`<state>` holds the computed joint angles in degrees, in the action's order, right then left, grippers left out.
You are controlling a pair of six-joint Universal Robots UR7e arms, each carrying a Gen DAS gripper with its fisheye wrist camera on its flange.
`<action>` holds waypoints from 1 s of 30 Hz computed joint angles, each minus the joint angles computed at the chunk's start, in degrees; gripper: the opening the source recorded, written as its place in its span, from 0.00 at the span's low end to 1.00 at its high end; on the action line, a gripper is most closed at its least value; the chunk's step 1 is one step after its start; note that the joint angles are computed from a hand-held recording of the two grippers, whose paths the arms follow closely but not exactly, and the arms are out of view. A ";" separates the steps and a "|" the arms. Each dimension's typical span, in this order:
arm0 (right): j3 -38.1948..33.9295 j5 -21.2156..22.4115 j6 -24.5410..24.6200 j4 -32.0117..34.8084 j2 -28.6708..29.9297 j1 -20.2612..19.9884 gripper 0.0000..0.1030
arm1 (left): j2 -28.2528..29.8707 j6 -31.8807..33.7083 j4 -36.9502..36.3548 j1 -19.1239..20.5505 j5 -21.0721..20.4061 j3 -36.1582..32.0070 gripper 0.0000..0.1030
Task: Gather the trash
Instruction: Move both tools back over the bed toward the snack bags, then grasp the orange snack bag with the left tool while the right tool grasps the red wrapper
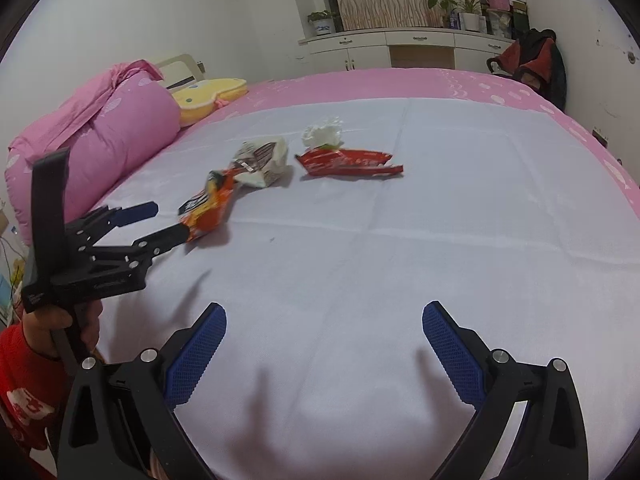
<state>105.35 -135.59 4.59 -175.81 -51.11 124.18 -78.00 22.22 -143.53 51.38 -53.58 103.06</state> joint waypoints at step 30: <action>-38.31 1.60 -24.92 22.39 19.56 -9.43 0.95 | 0.55 -5.23 2.51 6.14 -8.12 -4.62 0.18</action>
<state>67.04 -133.98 -20.33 -153.42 -31.55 114.74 -77.45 16.99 -141.01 57.52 -61.69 98.44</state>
